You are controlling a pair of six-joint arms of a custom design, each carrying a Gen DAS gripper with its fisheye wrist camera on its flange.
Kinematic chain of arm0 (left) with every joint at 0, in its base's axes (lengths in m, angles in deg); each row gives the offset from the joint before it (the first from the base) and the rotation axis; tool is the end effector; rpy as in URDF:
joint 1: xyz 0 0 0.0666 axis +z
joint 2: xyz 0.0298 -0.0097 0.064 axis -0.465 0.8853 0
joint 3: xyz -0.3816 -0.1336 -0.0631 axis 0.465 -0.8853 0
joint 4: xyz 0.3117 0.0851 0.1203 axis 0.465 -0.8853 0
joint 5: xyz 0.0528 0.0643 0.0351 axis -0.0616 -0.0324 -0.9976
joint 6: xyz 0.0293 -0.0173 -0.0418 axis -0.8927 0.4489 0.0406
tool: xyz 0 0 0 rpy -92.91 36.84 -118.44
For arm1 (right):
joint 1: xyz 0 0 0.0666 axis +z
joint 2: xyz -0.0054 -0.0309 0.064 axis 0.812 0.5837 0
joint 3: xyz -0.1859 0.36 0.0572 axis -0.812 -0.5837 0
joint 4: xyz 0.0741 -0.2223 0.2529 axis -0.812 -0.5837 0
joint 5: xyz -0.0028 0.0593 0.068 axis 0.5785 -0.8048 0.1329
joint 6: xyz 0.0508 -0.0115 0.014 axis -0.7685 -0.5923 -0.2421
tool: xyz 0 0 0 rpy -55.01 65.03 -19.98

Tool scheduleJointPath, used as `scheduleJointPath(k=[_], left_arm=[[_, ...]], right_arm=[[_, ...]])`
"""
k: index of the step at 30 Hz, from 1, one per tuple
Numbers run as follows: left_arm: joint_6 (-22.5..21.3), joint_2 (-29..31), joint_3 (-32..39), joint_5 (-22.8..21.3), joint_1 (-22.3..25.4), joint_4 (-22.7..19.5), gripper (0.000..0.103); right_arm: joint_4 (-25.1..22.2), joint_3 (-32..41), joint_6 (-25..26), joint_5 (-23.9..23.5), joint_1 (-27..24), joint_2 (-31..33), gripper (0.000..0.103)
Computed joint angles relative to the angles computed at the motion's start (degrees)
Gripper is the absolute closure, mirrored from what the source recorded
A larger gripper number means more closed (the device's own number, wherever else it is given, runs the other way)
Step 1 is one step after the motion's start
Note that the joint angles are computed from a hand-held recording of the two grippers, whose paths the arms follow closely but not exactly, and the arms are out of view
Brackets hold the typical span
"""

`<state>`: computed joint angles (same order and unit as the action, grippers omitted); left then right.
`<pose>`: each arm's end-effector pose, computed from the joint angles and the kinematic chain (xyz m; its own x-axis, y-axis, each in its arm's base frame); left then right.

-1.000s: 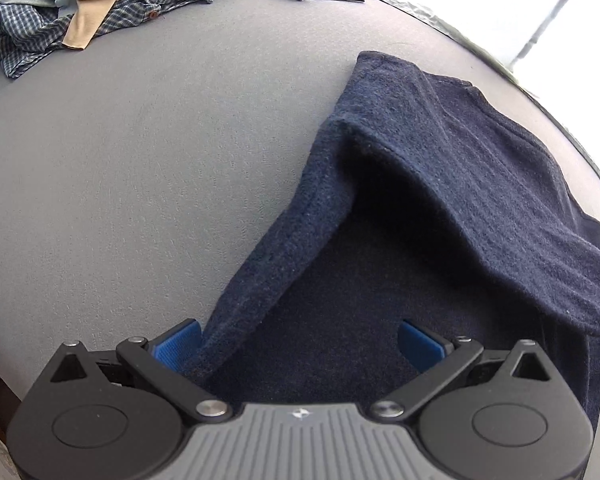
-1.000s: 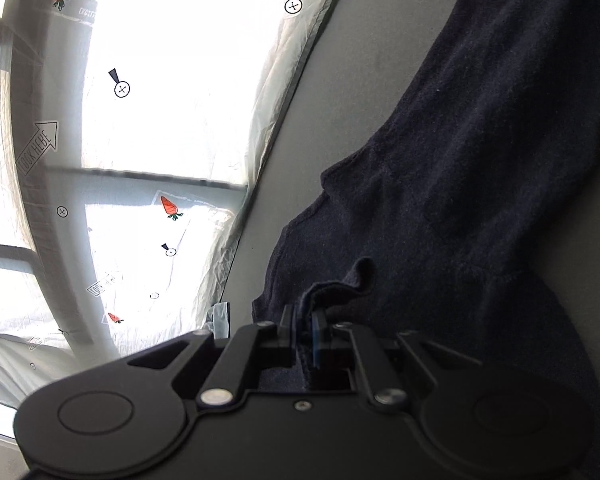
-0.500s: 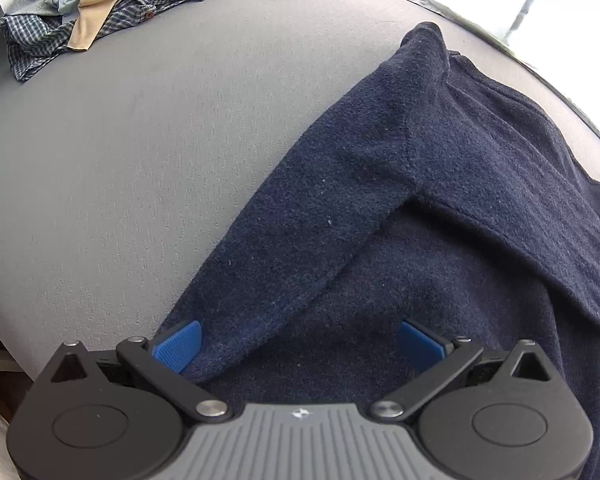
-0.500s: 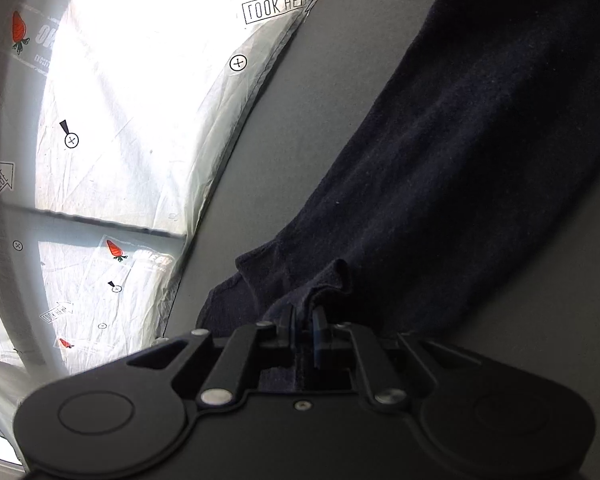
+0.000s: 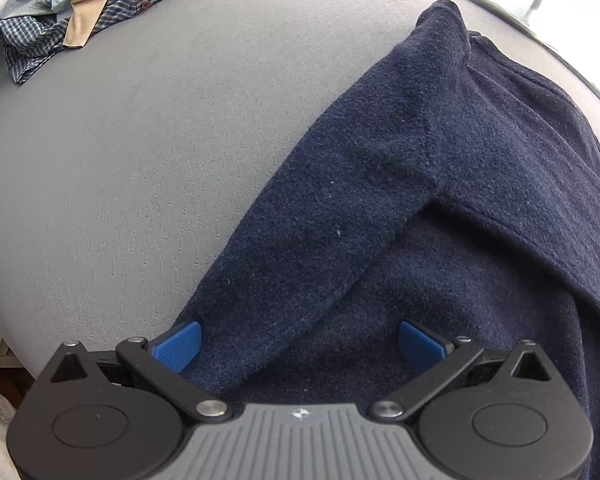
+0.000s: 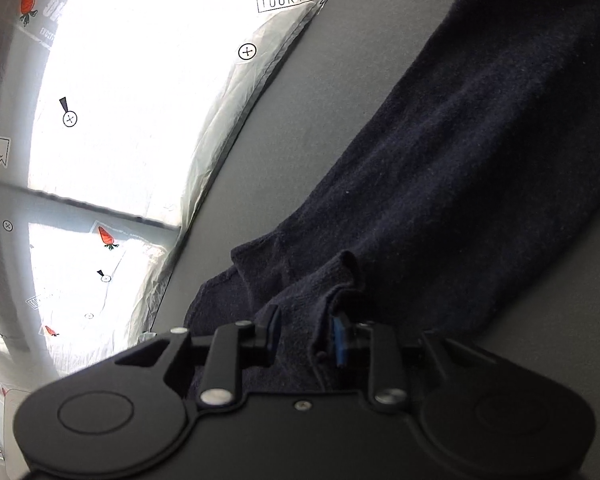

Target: Fold clothes

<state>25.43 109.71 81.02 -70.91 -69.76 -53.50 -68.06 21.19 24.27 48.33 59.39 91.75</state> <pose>0.3324 -0.2869 0.3745 -0.7952 -0.5313 -0.2921 -0.5575 0.8301 0.0078 0.4806 0.0589 0.3333 -0.7350 0.6427 -0.2160 0.2615 0.5626 0.7843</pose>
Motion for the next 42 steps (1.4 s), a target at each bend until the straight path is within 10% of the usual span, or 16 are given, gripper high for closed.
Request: scheduleJointPath(k=[4, 22, 36, 42], left_arm=[[0.69, 0.90, 1.01, -0.59, -0.30, -1.45, 0.000], [9.84, -0.55, 4.36, -4.65, -7.16, -7.91, 0.000], [3.78, -1.94, 2.53, -1.52, -4.57, -6.04, 0.000], [2.02, -2.76, -0.19, 1.92, -3.63, -3.56, 0.000]], right_arm=[[-0.12, 0.72, 1.81, -2.02, 0.35, -0.12, 0.097], [-2.65, 9.91, 13.37, -4.55, -5.28, 3.10, 0.098], [-0.48, 11.30, 10.33, -1.77, -9.40, 5.98, 0.099], [-9.21, 11.42, 13.90, 0.87, -8.83, 7.05, 0.096]])
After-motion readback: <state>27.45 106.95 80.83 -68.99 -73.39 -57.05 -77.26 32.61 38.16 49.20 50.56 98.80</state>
